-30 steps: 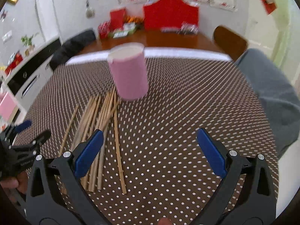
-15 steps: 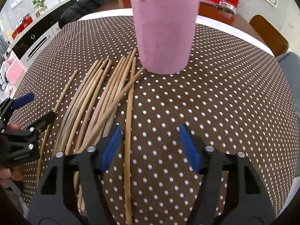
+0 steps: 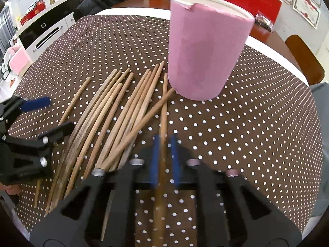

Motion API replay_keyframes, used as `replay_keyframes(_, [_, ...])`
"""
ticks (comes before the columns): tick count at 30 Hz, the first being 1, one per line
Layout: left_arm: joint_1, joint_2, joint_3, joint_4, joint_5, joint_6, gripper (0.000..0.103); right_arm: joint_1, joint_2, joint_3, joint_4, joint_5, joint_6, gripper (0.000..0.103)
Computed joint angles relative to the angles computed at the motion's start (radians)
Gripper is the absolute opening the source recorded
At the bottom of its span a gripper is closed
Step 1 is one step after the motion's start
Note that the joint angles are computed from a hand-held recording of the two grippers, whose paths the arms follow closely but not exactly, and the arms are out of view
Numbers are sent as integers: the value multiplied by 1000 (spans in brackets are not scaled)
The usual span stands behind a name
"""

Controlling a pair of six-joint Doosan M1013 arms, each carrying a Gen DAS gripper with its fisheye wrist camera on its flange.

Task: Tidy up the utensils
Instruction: 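Close the left tool on a chopstick while the right tool lifts its chopstick, then lift both chopsticks and drop them into the pink cup, opening both tools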

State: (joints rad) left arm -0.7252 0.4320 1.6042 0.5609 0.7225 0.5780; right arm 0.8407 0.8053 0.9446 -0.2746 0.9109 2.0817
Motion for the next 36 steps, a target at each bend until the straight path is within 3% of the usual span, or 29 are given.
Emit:
replay_keyframes(1, [1,-3,0,-12,-9,23,33,-4,-11,20,14,-17,-3,6])
replay_keyframes(2, [-1,-2,-4,-17,-10,40,24,-7,-17,32,29,-33,1,6])
replay_keyframes(3, [0,-2,-5,-26,-14,52,8,-9,-25,47,40,-48,4,6])
replay_keyframes(4, [-2,-1,-8,-27,-14,50,7,-10,-33,61,47,-63,6,6])
replay_keyframes(11, [1,-38,46,9,-102,-65,6,-9,-94,168,63,-170,66,6])
replay_keyframes(16, [4,-73,83,114,-164,-206,6,-8,-162,268,9,-276,134,6])
replay_keyframes(23, [0,-87,86,195,-196,-291,6,18,-169,267,-158,-327,225,6])
replay_keyframes(31, [-12,-102,96,259,-217,-367,6,10,-167,268,-245,-402,345,6])
replay_keyframes(36, [-11,-110,96,344,-250,-446,6,-1,-187,299,-308,-508,442,6])
